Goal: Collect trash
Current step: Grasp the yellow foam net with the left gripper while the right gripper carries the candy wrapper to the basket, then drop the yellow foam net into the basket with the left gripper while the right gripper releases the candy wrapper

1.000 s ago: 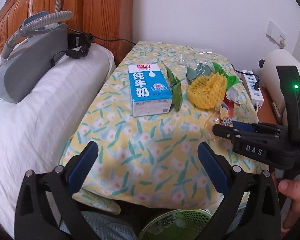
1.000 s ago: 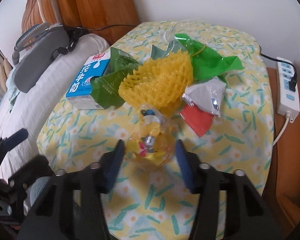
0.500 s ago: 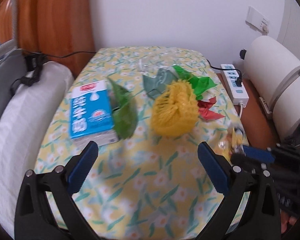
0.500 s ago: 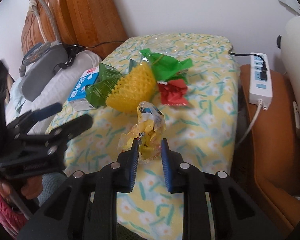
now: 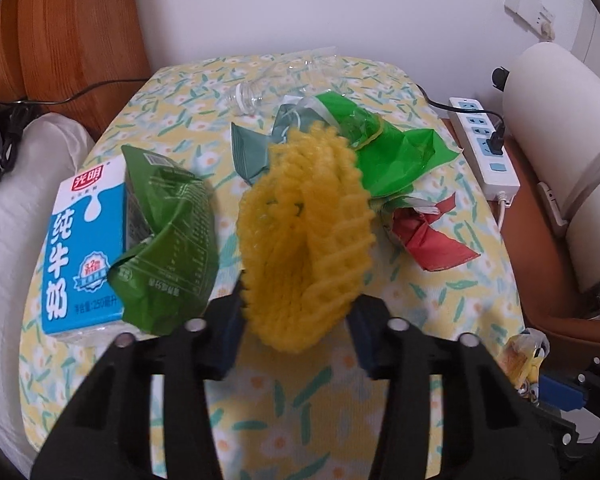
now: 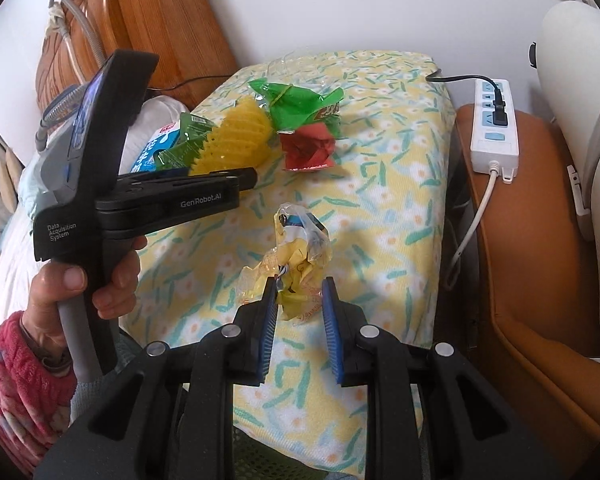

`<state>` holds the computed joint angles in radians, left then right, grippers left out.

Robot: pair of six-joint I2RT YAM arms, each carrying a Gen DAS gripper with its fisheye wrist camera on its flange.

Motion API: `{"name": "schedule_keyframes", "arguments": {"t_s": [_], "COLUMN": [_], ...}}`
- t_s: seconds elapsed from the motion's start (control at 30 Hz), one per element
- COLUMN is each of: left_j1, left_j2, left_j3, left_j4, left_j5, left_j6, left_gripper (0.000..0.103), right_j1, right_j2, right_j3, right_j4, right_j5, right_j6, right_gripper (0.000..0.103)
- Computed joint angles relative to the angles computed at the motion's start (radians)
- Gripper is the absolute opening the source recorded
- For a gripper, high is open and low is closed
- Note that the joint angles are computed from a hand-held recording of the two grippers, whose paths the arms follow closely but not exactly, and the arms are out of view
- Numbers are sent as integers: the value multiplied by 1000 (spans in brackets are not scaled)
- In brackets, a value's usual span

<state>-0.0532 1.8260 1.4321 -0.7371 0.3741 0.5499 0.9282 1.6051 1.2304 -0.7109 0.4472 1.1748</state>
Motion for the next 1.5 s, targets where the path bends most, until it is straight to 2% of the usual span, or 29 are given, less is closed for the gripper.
{"name": "schedule_keyframes", "arguments": {"t_s": [0.23,0.5,0.6,0.83,0.97,1.2,1.27,1.33,1.5], "left_j1": [84,317,437,656,756,828,832,832,831], "left_j2": [-143,-305,-321,-308,-283,-247,-247,-250,-249], "left_j3": [-80,-129,-137,-206,-263,-313,-317,-319,-326], "left_j4": [-39,-254,-345,-457,-470,-438,-433,-433,-445], "left_j5": [73,187,220,189,135,72,73,73,67], "left_j6": [81,259,381,637,750,811,818,821,846], "left_gripper": [34,34,34,34,34,34,34,34,34], "right_j1": [28,130,176,289,327,334,326,334,343], "right_j2": [-4,30,56,154,215,327,366,377,338], "right_j3": [11,64,75,156,182,220,245,259,236], "right_j4": [11,-11,3,-10,-6,36,30,8,-19], "right_j5": [-1,-22,-57,-117,-177,-282,-303,-297,-246], "right_j6": [-5,16,28,52,67,66,62,77,120], "right_gripper": [23,25,25,25,25,26,41,66,83]}}
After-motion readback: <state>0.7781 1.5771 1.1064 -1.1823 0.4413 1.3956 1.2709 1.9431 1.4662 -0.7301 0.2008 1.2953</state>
